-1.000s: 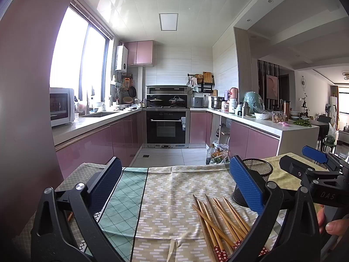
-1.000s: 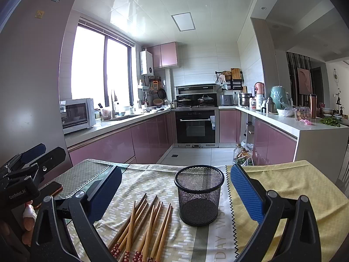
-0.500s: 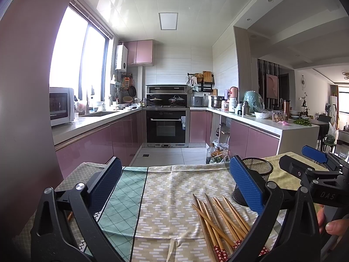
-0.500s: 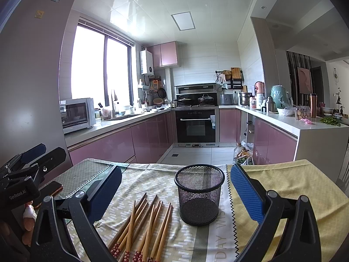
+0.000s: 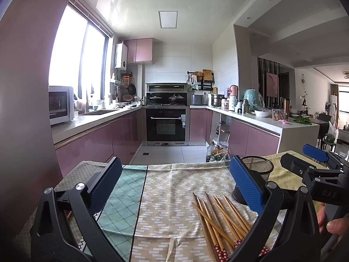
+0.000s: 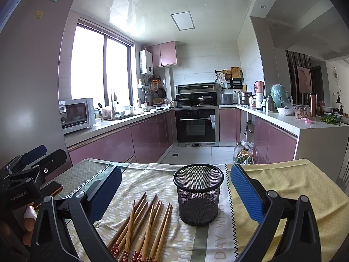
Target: Organize utensils
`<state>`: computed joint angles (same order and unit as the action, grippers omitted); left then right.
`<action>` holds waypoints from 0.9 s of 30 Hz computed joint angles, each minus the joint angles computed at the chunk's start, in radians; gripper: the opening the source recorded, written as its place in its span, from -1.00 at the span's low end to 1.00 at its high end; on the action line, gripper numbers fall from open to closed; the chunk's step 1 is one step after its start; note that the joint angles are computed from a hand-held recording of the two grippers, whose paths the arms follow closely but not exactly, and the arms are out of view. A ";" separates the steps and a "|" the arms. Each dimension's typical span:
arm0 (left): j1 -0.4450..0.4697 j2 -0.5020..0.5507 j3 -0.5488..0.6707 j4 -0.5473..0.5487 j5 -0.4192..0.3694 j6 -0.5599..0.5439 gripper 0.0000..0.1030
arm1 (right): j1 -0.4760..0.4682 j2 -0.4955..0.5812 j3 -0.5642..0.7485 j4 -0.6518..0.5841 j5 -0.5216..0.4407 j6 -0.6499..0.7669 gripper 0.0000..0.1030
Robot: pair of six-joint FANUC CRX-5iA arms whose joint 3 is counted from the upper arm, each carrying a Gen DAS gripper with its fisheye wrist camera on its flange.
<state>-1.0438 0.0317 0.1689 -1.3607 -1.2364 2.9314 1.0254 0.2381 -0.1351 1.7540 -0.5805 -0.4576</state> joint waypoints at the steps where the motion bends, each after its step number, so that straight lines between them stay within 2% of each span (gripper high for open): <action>1: 0.000 -0.001 0.000 0.003 0.000 -0.002 0.89 | -0.003 0.000 0.000 -0.003 0.004 0.002 0.87; 12: 0.023 0.001 0.013 0.044 0.017 -0.034 0.89 | -0.011 -0.003 -0.006 -0.010 0.024 0.002 0.87; 20: 0.061 -0.002 0.014 0.103 0.061 -0.080 0.89 | -0.009 -0.005 -0.005 -0.085 0.060 0.074 0.87; 22: 0.083 -0.003 0.012 0.140 0.082 -0.109 0.89 | -0.001 -0.007 -0.005 -0.140 0.075 0.135 0.87; 24: 0.119 -0.001 0.014 0.206 0.109 -0.160 0.89 | 0.016 -0.002 0.009 -0.249 0.087 0.245 0.87; 27: 0.192 0.003 0.012 0.341 0.161 -0.266 0.89 | 0.051 0.014 0.056 -0.496 0.097 0.479 0.86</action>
<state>-0.8514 0.0343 0.1813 -1.0194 -1.0749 2.6656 1.0760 0.2525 -0.0796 1.2584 -0.4837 0.0210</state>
